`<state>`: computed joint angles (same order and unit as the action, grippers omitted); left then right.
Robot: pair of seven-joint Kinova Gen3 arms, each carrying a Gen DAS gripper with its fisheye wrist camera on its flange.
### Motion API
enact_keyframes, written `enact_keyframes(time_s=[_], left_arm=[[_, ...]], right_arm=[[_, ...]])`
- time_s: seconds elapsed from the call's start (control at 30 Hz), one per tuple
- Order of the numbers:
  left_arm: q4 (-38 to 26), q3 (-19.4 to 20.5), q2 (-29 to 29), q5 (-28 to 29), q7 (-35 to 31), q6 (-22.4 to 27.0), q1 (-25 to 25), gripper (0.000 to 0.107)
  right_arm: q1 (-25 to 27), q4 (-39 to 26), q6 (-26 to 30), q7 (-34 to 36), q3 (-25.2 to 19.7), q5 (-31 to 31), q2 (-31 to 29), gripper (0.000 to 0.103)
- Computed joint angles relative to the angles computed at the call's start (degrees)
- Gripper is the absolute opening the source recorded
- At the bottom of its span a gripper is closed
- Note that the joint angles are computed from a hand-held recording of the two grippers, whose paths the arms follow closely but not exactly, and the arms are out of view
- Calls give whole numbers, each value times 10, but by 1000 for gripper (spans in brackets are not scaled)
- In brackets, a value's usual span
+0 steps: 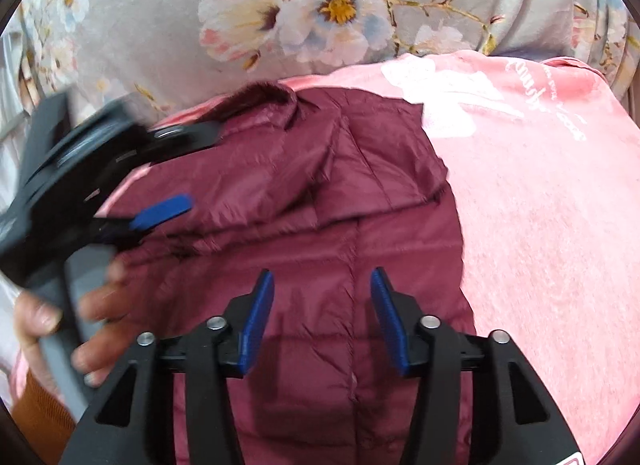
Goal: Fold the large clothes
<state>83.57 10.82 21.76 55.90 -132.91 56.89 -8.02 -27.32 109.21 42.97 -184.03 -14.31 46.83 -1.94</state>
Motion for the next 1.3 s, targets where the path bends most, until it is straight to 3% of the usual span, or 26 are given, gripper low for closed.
enact_keyframes(time_s=[0.17,0.3,0.53,0.63,0.7,0.77,0.83,0.9,0.93,1.03,1.13,1.3], left_arm=[[-10,-39,-3,28,5,61,-88,91],[-39,-76,17,5,62,43,-139,90],[-126,-57,86,-54,152,94,-185,82],[-135,-48,100,-78,164,80,-178,75],[-139,-44,109,-87,166,66,-177,68],[-150,-39,119,-98,178,55,-170,60],[-166,-35,127,-110,194,49,-164,46],[-171,-32,123,-120,197,29,-160,20],[-170,-30,118,-124,196,18,-158,14],[-158,-24,101,-132,185,-12,-154,8],[-137,-30,85,-157,178,-43,-136,5],[-96,-41,73,-202,181,-101,-111,3]], right_arm=[[24,-25,-49,31,25,-22,12,59],[45,-40,-93,67,50,-77,35,59],[62,-70,-134,136,82,-177,84,58],[122,-89,-121,146,19,-183,104,42],[170,-105,-107,152,-34,-177,116,7],[189,-108,-106,132,-58,-140,109,2],[165,-117,-94,115,-41,-93,89,2],[112,-122,-85,93,5,-47,64,2],[86,-126,-78,86,25,-23,51,2],[17,-134,-44,69,77,22,39,2],[20,-136,-8,98,74,-12,65,2],[20,-115,-17,118,88,-63,105,2]])
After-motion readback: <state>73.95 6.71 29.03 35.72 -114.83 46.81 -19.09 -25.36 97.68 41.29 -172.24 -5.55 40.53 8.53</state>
